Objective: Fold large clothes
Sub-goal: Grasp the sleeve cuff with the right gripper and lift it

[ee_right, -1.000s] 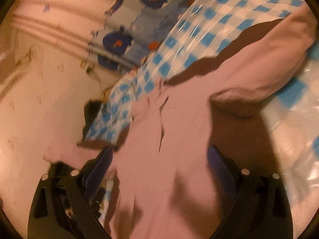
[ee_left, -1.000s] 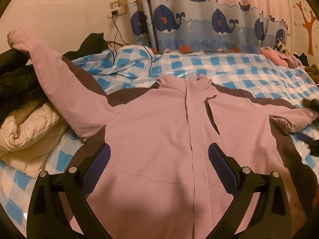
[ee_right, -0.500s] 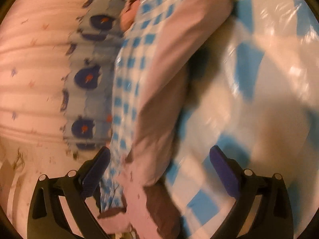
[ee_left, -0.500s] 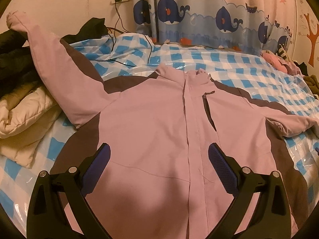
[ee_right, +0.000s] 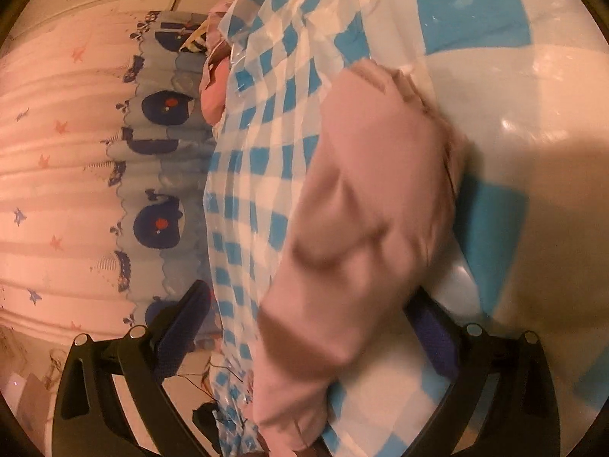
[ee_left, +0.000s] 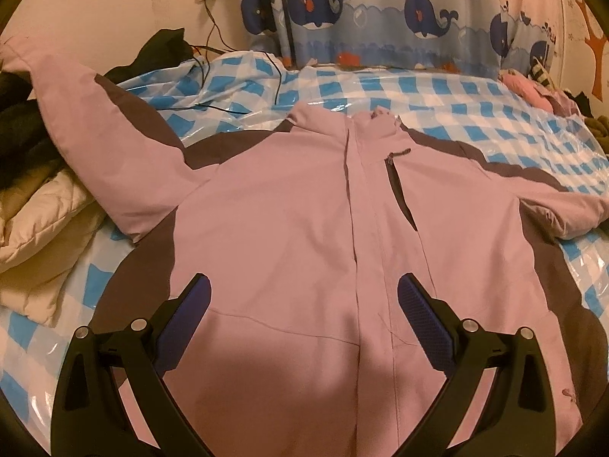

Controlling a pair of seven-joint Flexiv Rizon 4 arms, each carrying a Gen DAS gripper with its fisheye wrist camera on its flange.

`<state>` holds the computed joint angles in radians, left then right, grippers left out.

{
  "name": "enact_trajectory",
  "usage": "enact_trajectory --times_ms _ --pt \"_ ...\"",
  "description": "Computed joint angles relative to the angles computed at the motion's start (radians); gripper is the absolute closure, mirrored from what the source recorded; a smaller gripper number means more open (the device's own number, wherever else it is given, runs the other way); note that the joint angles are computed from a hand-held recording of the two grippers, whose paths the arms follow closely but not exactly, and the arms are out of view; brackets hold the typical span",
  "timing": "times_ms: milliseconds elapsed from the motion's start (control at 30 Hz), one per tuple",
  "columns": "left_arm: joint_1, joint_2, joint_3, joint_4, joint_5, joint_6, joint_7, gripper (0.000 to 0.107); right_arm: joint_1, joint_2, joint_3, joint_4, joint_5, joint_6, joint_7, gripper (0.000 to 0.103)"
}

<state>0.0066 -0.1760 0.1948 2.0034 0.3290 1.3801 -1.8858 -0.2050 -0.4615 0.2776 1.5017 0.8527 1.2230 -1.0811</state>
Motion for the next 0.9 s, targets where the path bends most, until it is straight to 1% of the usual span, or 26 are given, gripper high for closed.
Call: enact_trajectory --times_ms 33,67,100,133,200,233,267,400,500,567,700,900 --pt "-0.003 -0.002 0.002 -0.001 0.007 -0.001 -0.003 0.012 -0.004 -0.005 0.0 -0.008 -0.002 -0.003 -0.013 0.012" --pt "-0.007 -0.004 0.003 -0.006 0.015 -0.006 -0.008 0.012 -0.003 -0.01 -0.004 -0.016 -0.018 0.001 -0.038 0.023" --pt "-0.009 -0.005 0.003 -0.007 0.019 -0.007 -0.01 0.012 0.015 -0.008 -0.026 -0.016 -0.071 -0.001 -0.045 0.052" --pt "-0.009 -0.005 0.0 -0.008 0.017 -0.009 -0.008 0.012 0.029 -0.004 -0.046 -0.013 -0.118 -0.013 -0.03 0.073" --pt "-0.001 -0.005 -0.009 -0.003 -0.003 -0.006 0.008 0.012 0.039 -0.005 -0.059 -0.027 -0.169 -0.015 -0.024 0.081" --pt "0.006 -0.004 -0.018 0.003 -0.024 -0.003 0.023 0.012 0.055 -0.001 -0.078 -0.035 -0.22 -0.017 -0.016 0.083" --pt "0.016 -0.002 -0.029 0.012 -0.054 0.002 0.044 0.012 0.06 -0.002 -0.08 -0.046 -0.249 -0.022 -0.017 0.083" --pt "0.045 0.009 -0.058 0.051 -0.169 0.028 0.119 0.012 0.124 0.004 -0.109 -0.109 -0.42 -0.022 -0.028 0.084" --pt "0.064 0.025 -0.075 0.084 -0.261 0.053 0.172 0.012 0.162 -0.001 -0.109 -0.176 -0.512 -0.027 -0.042 0.084" --pt "0.075 0.038 -0.083 0.104 -0.318 0.065 0.208 0.012 0.186 -0.009 -0.1 -0.226 -0.552 -0.034 -0.054 0.084" --pt "0.082 0.06 -0.075 0.129 -0.365 0.077 0.239 0.012 0.26 -0.035 -0.095 -0.338 -0.636 -0.056 -0.059 0.084" --pt "0.111 0.107 -0.069 0.176 -0.44 0.091 0.302 0.012 0.376 -0.088 -0.083 -0.494 -0.718 -0.102 -0.059 0.084"
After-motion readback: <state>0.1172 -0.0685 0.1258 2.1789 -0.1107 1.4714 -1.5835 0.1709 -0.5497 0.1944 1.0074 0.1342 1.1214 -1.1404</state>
